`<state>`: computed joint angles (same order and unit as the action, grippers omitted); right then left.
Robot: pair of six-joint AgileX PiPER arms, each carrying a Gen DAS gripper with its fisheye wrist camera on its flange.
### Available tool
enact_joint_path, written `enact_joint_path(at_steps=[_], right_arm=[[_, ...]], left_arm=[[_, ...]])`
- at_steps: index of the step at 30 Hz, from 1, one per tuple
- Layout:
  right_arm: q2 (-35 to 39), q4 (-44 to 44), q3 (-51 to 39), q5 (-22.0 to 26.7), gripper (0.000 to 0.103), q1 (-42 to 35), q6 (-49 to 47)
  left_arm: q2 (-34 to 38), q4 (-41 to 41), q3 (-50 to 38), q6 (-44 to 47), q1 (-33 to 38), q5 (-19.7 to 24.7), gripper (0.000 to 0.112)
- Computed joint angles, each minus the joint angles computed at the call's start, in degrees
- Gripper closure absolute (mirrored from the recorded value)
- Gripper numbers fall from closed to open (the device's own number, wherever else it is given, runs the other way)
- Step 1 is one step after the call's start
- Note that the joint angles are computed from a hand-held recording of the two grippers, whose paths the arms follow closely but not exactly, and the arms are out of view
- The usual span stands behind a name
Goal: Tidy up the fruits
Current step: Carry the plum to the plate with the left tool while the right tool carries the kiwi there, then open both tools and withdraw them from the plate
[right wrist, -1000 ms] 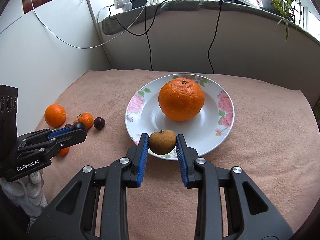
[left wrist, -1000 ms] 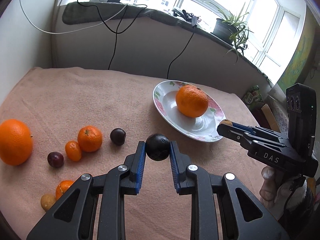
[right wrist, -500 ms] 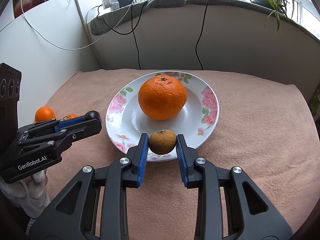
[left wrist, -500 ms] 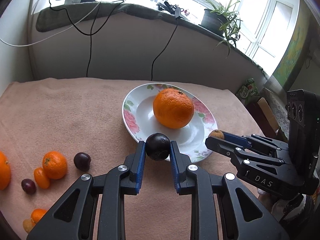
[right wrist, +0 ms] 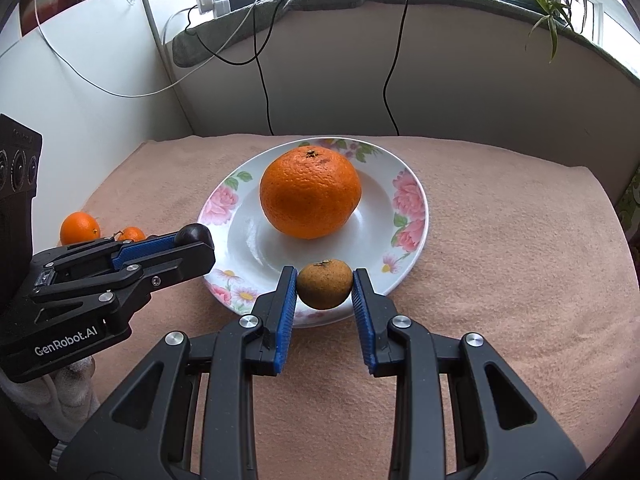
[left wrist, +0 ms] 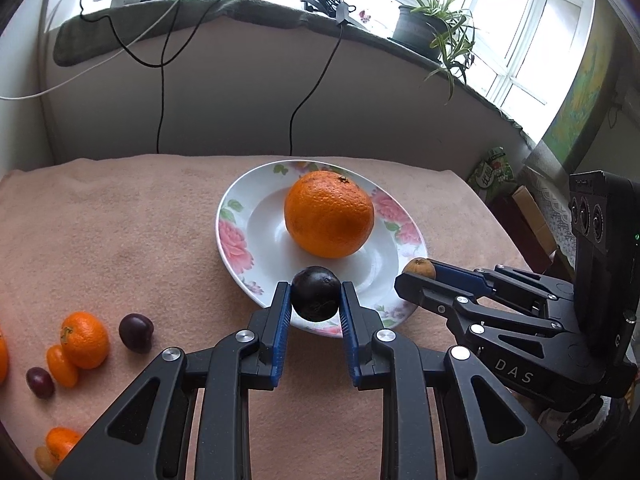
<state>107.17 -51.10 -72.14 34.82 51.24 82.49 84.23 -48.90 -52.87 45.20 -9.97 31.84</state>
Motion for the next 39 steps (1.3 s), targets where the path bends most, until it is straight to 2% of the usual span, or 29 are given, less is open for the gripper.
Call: enact_joint_path(at_steps=[5,7,8,11,14,16,18,26,28,34,39], right_arm=[[0.09,-0.49,-0.18,0.05,0.074,0.14,0.42],[0.07,-0.57,-0.27,0.17,0.074,0.29,0.16],[0.04,-0.80,-0.33,0.63,0.071,0.56,0.34],[-0.11,-2.77,-0.36,1.64,0.045,1.07,1.94],[-0.57,-3.60,-0.36,2.60,0.042,1.42,2.56],[-0.81,-3.82,-0.36,3.39,0.037,1.61,2.84],[-1.09,-4.43,-0.18,3.55,0.033,1.69,3.23],[-2.00,-5.39,0.36,5.01,0.020,2.36,4.85],[-2.14,-4.99,0.19,5.20,0.020,2.52,4.21],[-0.74,-4.21,-2.99,9.87,0.020,4.32,1.86],[-0.44,-3.10,-4.40,10.74,0.020,4.85,0.65]], left_arm=[[-0.12,-0.01,0.09,0.29,-0.09,-0.22,0.089],[-0.21,0.69,0.14,-0.30,-0.32,-0.65,0.083],[-0.40,0.74,0.25,-0.32,-0.38,-0.85,0.075],[-0.94,0.54,0.48,0.10,-0.37,-0.96,0.069],[-1.50,1.45,0.76,-0.97,-0.40,-1.81,0.056],[-1.70,0.84,0.83,-0.61,0.13,-1.61,0.051],[-2.19,1.47,1.10,-1.64,0.29,-2.37,0.042],[-3.86,3.71,1.50,-3.68,0.42,-3.71,0.034],[-4.47,4.47,1.81,-4.24,0.42,-4.04,0.034],[-6.42,7.20,2.76,-6.53,0.40,-5.34,0.033],[-8.30,7.64,3.76,-6.50,1.81,-5.43,0.033]])
